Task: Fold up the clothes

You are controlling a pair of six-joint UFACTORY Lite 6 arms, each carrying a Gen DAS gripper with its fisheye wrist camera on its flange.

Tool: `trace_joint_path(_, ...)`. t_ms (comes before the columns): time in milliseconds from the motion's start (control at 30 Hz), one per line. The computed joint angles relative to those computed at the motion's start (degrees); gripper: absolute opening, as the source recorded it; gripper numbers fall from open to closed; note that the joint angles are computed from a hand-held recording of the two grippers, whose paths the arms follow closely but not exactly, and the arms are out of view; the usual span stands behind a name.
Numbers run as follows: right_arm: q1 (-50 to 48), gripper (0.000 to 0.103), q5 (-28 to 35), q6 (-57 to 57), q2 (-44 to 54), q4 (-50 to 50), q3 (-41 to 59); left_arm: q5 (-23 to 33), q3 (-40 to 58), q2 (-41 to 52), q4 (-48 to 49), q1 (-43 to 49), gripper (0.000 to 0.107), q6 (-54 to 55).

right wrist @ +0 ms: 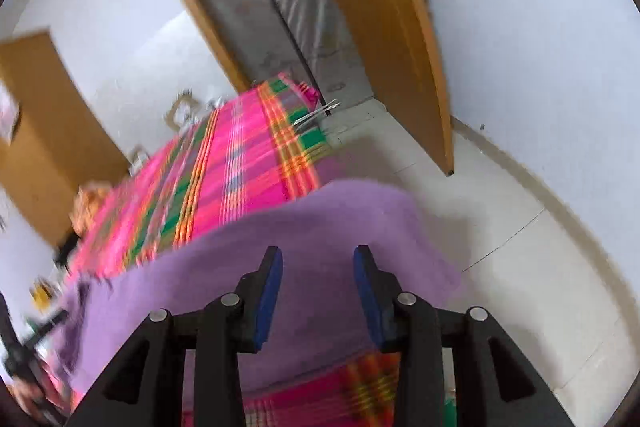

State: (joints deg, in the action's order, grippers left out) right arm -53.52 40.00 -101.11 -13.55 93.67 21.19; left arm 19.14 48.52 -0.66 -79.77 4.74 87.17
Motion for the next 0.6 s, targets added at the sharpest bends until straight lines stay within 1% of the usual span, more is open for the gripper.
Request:
trace_joint_path(33, -0.12, 0.039, 1.87, 0.68, 2.05, -0.71, 1.55, -0.77, 0.64, 0.29, -0.56, -1.38, 0.027, 0.12)
trace_joint_path(100, 1.76, 0.039, 3.53, 1.88, 5.56, -1.23, 4.60, -2.05, 2.45, 2.52, 2.08, -3.63, 0.027, -2.70)
trace_joint_path(133, 3.22, 0.039, 2.88, 2.45, 7.26, -1.03, 6.13, -2.71, 3.35, 3.63, 3.50, -4.70, 0.027, -4.21)
trace_joint_path(200, 5.93, 0.039, 1.75, 3.82, 10.66, -0.98, 9.31, -5.08, 4.00, 5.42, 3.48, -6.65, 0.027, -4.41)
trace_joint_path(233, 5.88, 0.039, 2.13, 4.56, 12.47, -1.29, 10.64, -5.15, 3.88, 5.42, 2.85, -6.70, 0.027, -3.92)
trace_joint_path(267, 4.29, 0.032, 3.56, 5.30, 14.46, -1.88, 11.66, -5.22, 3.72, 5.42, 2.09, -6.75, 0.027, -3.28)
trace_joint_path(367, -1.17, 0.025, 7.09, 6.63, 18.53, -2.80, 13.39, -5.32, 3.43, 5.41, 1.80, -6.85, 0.027, -3.02)
trace_joint_path(400, -3.72, 0.025, 7.82, 6.65, 18.84, -2.62, 13.12, -5.33, 3.37, 5.40, 2.04, -6.88, 0.027, -3.22)
trace_joint_path(433, -6.38, 0.029, 8.54, 6.87, 19.13, -2.85, 12.78, -5.35, 3.30, 5.39, 2.27, -6.91, 0.027, -3.42)
trace_joint_path(467, -9.23, 0.039, 9.25, 7.32, 19.37, -3.64, 12.33, -5.36, 3.24, 5.38, 2.51, -6.93, 0.027, -3.62)
trace_joint_path(533, -14.94, 0.041, 11.51, 8.25, 20.77, -5.66, 12.15, -5.39, 3.11, 5.36, 3.00, -7.00, 0.030, -4.02)
trace_joint_path(567, -17.85, 0.041, 14.19, 8.66, 22.49, -7.30, 12.68, -5.39, 3.11, 5.32, 3.44, -7.15, 0.034, -4.15)
trace_joint_path(600, -21.19, 0.042, 17.05, 9.05, 24.35, -9.18, 13.03, -5.73, 3.05, 5.23, 4.04, -7.60, 0.036, -4.39)
